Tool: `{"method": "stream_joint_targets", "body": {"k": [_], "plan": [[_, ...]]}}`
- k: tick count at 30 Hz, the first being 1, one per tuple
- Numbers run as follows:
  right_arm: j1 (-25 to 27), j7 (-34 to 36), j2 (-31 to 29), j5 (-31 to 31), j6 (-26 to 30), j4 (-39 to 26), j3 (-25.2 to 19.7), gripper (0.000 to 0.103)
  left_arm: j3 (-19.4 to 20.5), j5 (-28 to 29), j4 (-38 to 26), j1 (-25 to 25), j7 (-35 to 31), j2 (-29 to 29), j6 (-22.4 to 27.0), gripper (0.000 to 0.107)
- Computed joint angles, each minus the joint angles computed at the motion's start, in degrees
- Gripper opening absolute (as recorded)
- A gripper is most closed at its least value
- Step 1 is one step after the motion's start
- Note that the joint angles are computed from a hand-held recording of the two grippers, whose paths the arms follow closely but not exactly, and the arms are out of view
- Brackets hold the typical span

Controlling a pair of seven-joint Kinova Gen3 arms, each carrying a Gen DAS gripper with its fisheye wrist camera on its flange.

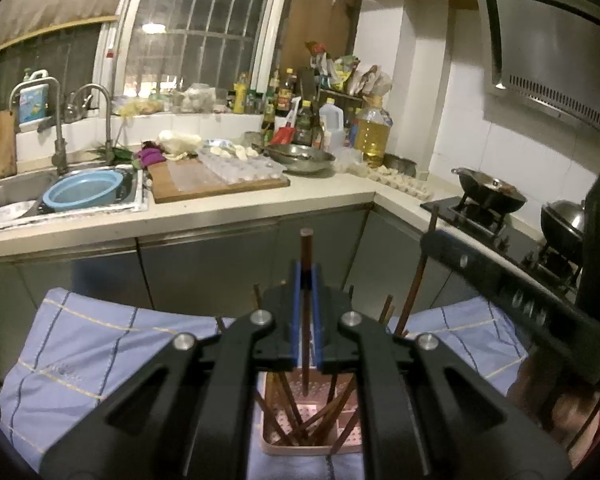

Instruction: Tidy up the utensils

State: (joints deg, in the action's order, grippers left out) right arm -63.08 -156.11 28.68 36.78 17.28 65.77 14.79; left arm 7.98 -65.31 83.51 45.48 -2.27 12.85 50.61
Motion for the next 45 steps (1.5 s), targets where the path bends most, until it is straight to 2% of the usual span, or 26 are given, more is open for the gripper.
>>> {"method": "stream_joint_targets", "body": {"k": [7,16,20,23,29,31,33,36,38,40,41,43,44,45], "plan": [[2.73,2.65,1.44,-2.96,0.86,-2.87,-2.64,0.005,-0.51,2.42,-0.28,-0.65,-2.06,1.08,-0.82,0.005],[2.03,5.05,2.85,-7.17,1.52,-5.07,-0.54,0.005,-1.26,7.49,-0.25,-1.86,-6.41,2.25,-2.54,0.005],[2.62,3.45,2.92,-4.89,1.87,-5.02,-1.87,0.005,-2.07,9.56,-0.13,-1.62,-7.97,3.36,-2.67,0.005],[3.37,5.12,2.98,-5.55,2.38,-4.98,-3.3,0.005,-2.86,8.91,0.7,-0.88,-7.03,3.43,-2.92,0.005],[2.63,9.88,3.42,-5.7,4.4,-2.95,-5.95,0.005,-2.56,11.7,1.83,-1.48,-9.21,2.88,-4.05,0.006],[3.07,10.99,3.68,-3.85,6.42,-2.58,-8.97,0.005,-1.93,10.53,2.56,-1.42,-7.97,2.22,-3.77,0.012],[3.42,9.11,3.3,-0.49,6.61,-0.71,-11.4,0.006,-3.01,7.2,3.86,0.99,-3.83,1.26,-2.18,0.022],[6.51,7.13,3.16,1.95,9.36,0.32,-18.18,0.007,-2.38,1.59,7.23,2.94,3.16,-1.54,-0.33,0.035],[5.65,2.47,2.36,4.76,9.54,2.24,-18.05,0.008,-0.69,-2.32,9.29,3.9,7.77,-3.17,2.68,0.036],[1.71,-2.19,1.16,7.08,9.66,4.46,-13.74,0.011,0.99,-5.44,11.35,4.81,11.96,-4.75,5.7,0.037],[-0.55,-4.52,0.69,8.29,9.41,5.54,-11.09,0.016,1.91,-6.44,12.16,4.98,13.35,-5.4,6.86,0.039],[-5.7,-9.18,-0.35,10.84,10.2,7.72,-5.85,0.036,4.18,-8.89,14.48,6.02,17.18,-6.96,10.69,0.043],[-8.1,-11.51,-0.77,12.49,11.37,8.58,-3.87,0.051,5.31,-9.65,15.28,6.24,18.5,-7.36,12.29,0.045],[-10.25,-13.84,-1.33,14.82,13.48,9.37,-2.94,0.059,6.64,-10.5,16.34,6.84,20.31,-7.75,14.62,0.047]]}}
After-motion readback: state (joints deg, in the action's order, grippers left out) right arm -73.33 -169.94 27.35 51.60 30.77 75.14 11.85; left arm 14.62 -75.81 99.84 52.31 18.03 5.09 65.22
